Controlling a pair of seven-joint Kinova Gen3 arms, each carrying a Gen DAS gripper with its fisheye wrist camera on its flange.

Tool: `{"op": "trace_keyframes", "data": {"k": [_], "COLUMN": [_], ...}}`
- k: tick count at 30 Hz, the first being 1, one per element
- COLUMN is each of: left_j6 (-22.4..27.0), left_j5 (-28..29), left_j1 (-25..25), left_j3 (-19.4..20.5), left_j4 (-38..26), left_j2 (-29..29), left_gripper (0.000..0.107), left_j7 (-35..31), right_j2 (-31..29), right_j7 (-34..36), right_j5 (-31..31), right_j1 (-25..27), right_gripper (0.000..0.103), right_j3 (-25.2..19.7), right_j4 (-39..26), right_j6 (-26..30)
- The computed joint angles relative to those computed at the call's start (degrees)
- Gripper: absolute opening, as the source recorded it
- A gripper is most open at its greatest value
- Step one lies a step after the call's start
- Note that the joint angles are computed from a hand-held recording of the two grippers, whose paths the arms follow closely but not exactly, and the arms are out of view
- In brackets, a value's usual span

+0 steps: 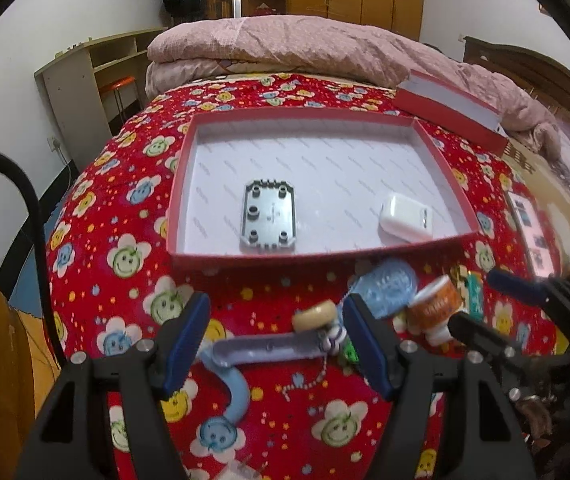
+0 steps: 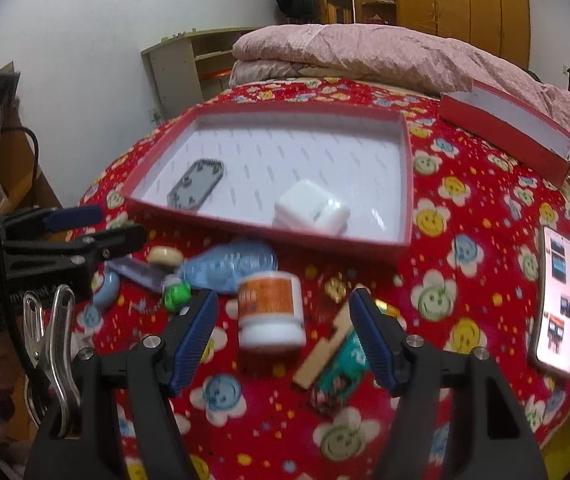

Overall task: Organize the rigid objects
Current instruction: 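Move the right gripper to the orange-labelled jar and grasp it, then grasp the white charger plug with the left gripper while the right lifts the jar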

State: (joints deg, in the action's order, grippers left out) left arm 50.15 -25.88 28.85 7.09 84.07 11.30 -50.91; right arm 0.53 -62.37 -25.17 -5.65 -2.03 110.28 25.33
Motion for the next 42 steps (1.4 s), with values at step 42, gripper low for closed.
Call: {"op": "trace_keyframes", "data": {"k": [42], "left_j6": [1.60], "left_j5": [6.84], "left_j1": [-5.72], "left_j3": [5.61], "left_j4": [16.83], "left_j2": [-10.41], "left_gripper": [0.069], "left_j7": [-6.15], "right_j2": [1.97], "right_j7": [4.24], "right_j5": [-3.93], "right_j1": [1.53], "right_gripper": [0.041], "right_j3": [-2.30], "right_j4": [0.82], "right_j6": [1.54]}}
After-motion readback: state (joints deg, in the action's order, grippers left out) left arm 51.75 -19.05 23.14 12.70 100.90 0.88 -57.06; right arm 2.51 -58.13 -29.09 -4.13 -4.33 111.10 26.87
